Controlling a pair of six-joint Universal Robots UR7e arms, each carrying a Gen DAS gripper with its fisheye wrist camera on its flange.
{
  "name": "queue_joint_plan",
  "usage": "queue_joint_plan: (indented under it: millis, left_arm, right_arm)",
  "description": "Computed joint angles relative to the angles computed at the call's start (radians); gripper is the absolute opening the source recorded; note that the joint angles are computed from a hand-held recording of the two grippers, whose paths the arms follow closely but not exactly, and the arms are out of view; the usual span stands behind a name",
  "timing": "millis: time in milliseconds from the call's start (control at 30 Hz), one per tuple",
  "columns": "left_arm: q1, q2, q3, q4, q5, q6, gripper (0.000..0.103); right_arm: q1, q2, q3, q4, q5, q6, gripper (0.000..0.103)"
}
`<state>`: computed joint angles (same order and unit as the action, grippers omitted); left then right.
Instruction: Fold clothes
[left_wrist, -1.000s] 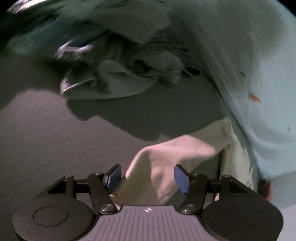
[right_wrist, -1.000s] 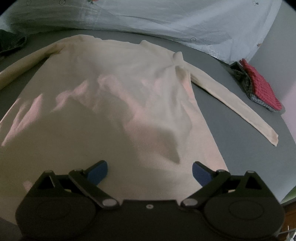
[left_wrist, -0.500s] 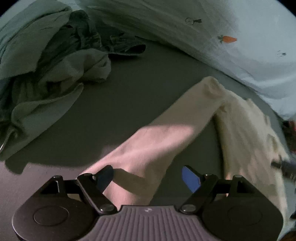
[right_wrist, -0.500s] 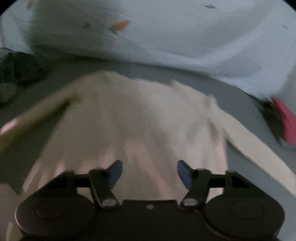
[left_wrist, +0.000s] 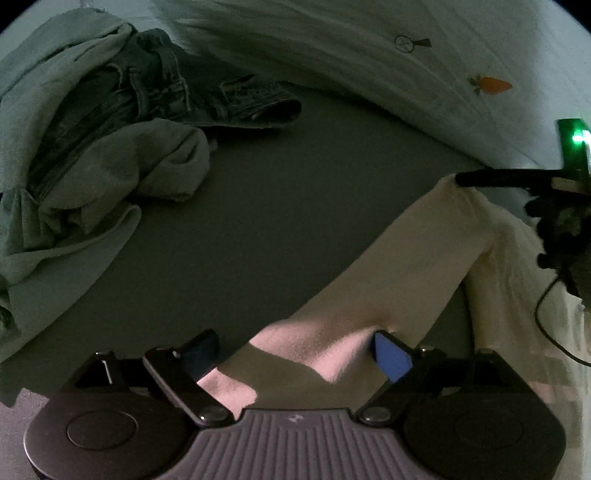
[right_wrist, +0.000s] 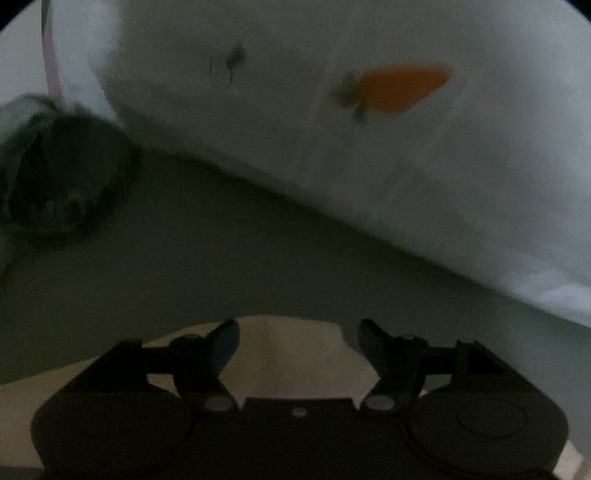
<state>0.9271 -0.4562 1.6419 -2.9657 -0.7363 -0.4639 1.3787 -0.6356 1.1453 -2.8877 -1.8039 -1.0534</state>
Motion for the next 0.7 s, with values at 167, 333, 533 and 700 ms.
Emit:
queue_joint_plan:
  millis: [167, 333, 533, 700]
  left_arm:
    - [-0.001, 0.006, -0.005, 0.004, 0.010, 0.027, 0.087]
    - [0.000, 0.005, -0.023, 0.021, 0.026, 0.049, 0.075]
    - [-0.004, -0.027, -0.006, 0.073, 0.087, 0.009, 0.075]
    - [-0.016, -0.106, 0.074, 0.135, 0.089, -0.085, 0.076]
  right_arm:
    - [-0.017, -0.015, 0.016, 0.064, 0.053, 0.031, 0.015]
    - [0.014, 0.049, -0.012, -0.064, -0.006, -0.054, 0.003]
    - [0.037, 0.157, -0.116, -0.162, -0.056, -0.078, 0.002]
    - [0.058, 0.172, -0.136, -0.204, -0.085, -0.036, 0.023]
